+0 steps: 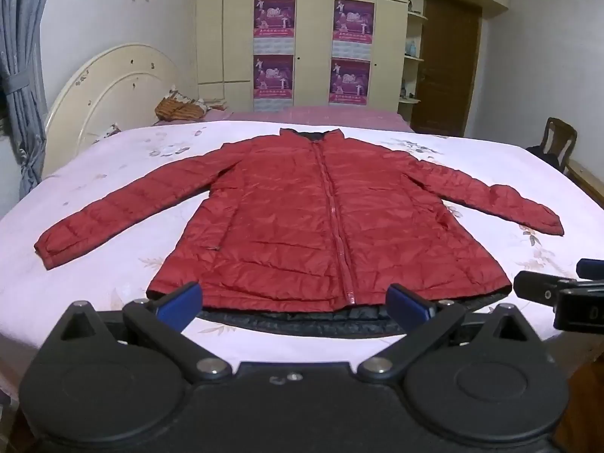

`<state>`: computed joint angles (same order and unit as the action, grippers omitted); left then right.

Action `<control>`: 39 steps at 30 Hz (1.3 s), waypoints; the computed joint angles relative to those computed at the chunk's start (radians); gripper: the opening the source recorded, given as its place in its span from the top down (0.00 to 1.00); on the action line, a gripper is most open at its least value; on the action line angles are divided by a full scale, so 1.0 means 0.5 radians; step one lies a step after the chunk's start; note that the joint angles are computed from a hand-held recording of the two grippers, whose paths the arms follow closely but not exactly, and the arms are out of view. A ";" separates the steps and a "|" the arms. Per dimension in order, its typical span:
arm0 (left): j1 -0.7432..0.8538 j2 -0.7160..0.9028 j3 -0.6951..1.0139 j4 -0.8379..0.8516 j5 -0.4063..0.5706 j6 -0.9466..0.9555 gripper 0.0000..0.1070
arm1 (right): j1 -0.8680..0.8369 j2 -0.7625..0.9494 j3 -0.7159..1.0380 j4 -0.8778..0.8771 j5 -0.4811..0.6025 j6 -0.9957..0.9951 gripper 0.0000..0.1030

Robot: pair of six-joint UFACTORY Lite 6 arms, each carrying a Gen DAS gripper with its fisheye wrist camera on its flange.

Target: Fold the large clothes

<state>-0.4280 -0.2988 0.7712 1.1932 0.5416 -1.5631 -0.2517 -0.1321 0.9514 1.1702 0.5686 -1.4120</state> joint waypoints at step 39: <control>0.010 0.008 0.041 -0.086 0.050 0.105 0.04 | 0.060 -0.056 -0.002 -0.065 -0.041 0.085 0.00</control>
<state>-0.4230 -0.2947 0.7918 1.1500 0.5665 -1.5107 -0.2214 -0.1600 0.9505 1.1376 0.5480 -1.3697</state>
